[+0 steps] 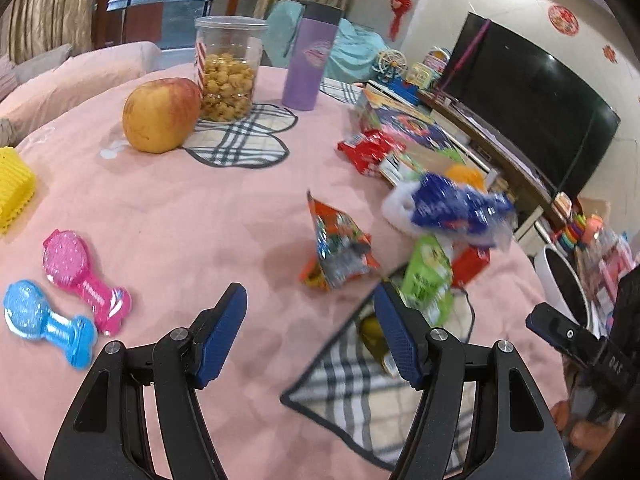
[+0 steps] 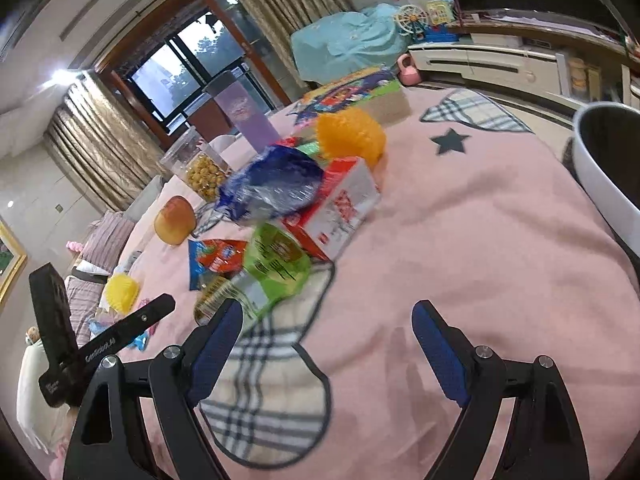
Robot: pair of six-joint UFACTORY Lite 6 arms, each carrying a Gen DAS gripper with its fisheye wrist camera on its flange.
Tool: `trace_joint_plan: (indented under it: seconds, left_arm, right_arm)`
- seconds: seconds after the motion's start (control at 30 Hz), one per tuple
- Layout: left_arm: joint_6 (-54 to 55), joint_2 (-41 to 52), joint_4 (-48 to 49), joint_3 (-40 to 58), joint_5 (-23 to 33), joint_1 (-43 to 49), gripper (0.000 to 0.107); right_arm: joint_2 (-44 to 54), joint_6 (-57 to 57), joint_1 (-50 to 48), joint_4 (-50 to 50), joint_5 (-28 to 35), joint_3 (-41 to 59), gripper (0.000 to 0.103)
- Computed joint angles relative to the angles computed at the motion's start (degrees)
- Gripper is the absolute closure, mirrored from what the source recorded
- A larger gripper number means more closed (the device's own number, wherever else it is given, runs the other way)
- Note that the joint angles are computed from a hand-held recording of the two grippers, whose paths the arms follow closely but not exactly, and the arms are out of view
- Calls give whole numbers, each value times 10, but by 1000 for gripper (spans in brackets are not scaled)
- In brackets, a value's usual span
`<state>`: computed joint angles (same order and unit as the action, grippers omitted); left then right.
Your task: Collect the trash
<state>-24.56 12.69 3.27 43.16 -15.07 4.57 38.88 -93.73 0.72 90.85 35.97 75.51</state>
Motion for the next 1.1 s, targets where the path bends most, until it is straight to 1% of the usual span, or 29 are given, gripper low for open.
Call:
trace_joint_plan:
  seconds: [0.07,0.27,0.37,0.43,0.47,0.5,0.53,0.6,0.63,0.67,0.7,0.73,0.8,0.87,0.97,1.0,1.07,1.1]
  left_arm:
    - [-47,19,51,23,4,14,40]
    - [-87,71,91,79,15,18,40]
    - [-135,95,138,101,16,19,40]
    - [-143,109,145,111,15,17,40]
    - [-159,118,162,120,17,18,43]
    - [-181,124,185,126,17,20,48]
    - [-222,135,228,136,16,22,51]
    - [-275,151,285,153,17,25,65]
    - [-294,158,307,161,18,26,70]
    - [-319,168,333,171,18,27,79]
    - [-350,175,364,179,17,27,86]
    - [-374,183,388,186,16,27,89]
    - [-382,188,399,191,17,23,92]
    - [-356,183,378,184,17,14,93]
    - [-330,168,355,161,10,2,94]
    - [-327,164,352,155,7,-2,95]
    - [-314,155,338,139,2,-12,95]
    - [-304,147,327,127,-3,-18,95]
  right_arm:
    - [5,-6,16,16,-6,15,15]
    - [32,-36,56,68,-28,64,15]
    - [48,-38,64,72,-30,82,15]
    - [59,-33,67,67,-32,90,15]
    - [65,-35,69,67,-35,93,15]
    - [72,-38,72,67,-42,96,15]
    - [77,-37,75,65,-49,100,15]
    - [92,-30,77,61,-61,112,16]
    - [96,-25,78,60,-63,116,16]
    - [105,-10,76,49,-63,127,17]
    - [107,-7,75,48,-62,129,17]
    - [108,-11,76,53,-64,129,18]
    - [112,-17,79,60,-73,135,19]
    - [128,12,81,36,-77,160,24]
    - [146,42,88,16,-88,189,33]
    - [150,44,90,15,-91,195,38]
    - [164,57,92,4,-100,214,49]
    - [163,56,92,4,-102,213,63]
